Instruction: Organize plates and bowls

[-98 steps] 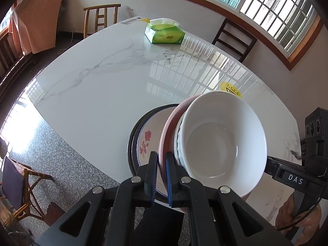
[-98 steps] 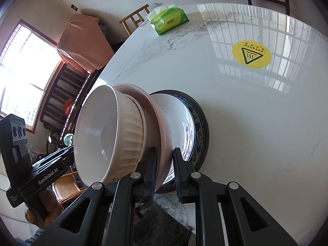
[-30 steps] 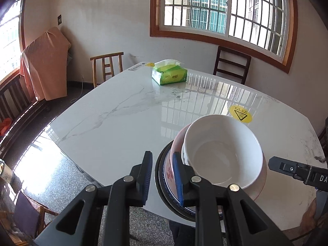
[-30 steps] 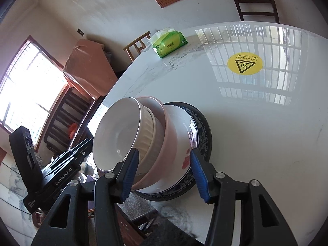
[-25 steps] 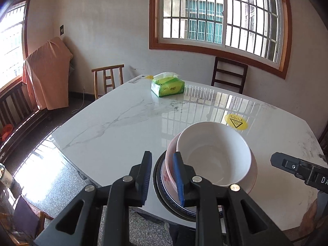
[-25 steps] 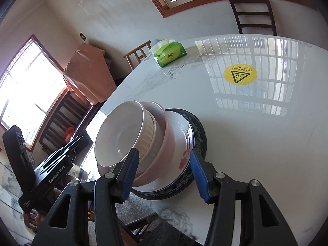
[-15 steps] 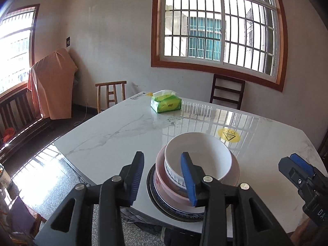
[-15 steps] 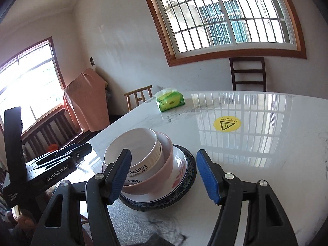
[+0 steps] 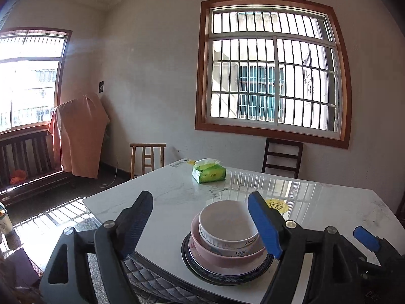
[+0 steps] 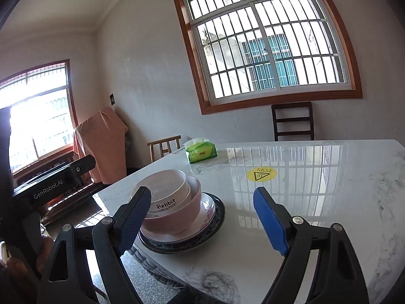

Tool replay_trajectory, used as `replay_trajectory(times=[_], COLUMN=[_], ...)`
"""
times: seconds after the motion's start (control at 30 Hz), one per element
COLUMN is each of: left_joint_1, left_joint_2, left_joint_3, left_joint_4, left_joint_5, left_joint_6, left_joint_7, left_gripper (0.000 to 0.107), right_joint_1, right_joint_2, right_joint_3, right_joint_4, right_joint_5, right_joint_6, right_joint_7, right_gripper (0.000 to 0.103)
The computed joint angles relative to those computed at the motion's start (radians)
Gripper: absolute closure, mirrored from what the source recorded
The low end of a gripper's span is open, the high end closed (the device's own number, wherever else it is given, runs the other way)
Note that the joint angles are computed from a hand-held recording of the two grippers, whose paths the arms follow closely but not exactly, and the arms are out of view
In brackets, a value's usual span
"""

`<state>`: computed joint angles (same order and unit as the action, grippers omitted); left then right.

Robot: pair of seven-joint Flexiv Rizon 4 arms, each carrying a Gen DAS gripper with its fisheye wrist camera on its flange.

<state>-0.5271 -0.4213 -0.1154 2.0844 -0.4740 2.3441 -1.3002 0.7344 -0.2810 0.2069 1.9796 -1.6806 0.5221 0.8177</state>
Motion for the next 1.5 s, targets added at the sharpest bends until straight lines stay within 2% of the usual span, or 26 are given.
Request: replay_trajectory(times=[0.1,0.3,0.43,0.77,0.97,1.37,1.5], left_joint_1=[-0.014,-0.052,-0.053,-0.088,-0.113,-0.132,-0.129], left_joint_2=[0.017,0.042,0.057,0.069,0.068,0.067,0.069], left_joint_3=[-0.001,0.001,-0.006,0.011,0.018,0.026,0.028], left_joint_4=[0.018,0.024,0.038,0.057,0.056,0.059,0.055], left_joint_5=[0.003,-0.04,-0.041,-0.107,-0.151,-0.195,-0.212], left_joint_6=[0.02,-0.035,-0.063,-0.088,-0.101,-0.142,-0.183], left_joint_7=[0.008,0.077,0.074,0.102,0.161,0.208,0.217], left_gripper=[0.024,0.024,0.024,0.024,0.024,0.024,0.024], right_joint_1=[0.005,0.013,0.023,0.068,0.07,0.074,0.075], right_joint_2=[0.013,0.031,0.032,0.013,0.015,0.013,0.018], right_joint_3=[0.01,0.023,0.031,0.032,0.032,0.037,0.04], right_joint_4=[0.02,0.049,0.053,0.025,0.026,0.035,0.045], right_joint_5=[0.006,0.002,0.002,0.003,0.002,0.04,0.048], right_joint_6=[-0.014,-0.046,-0.067,-0.143,-0.14,-0.128,-0.129], right_joint_7=[0.018,0.046,0.046,-0.016,-0.018,-0.008,0.002], right_gripper=[0.022,0.022,0.022,0.011,0.008,0.006,0.005])
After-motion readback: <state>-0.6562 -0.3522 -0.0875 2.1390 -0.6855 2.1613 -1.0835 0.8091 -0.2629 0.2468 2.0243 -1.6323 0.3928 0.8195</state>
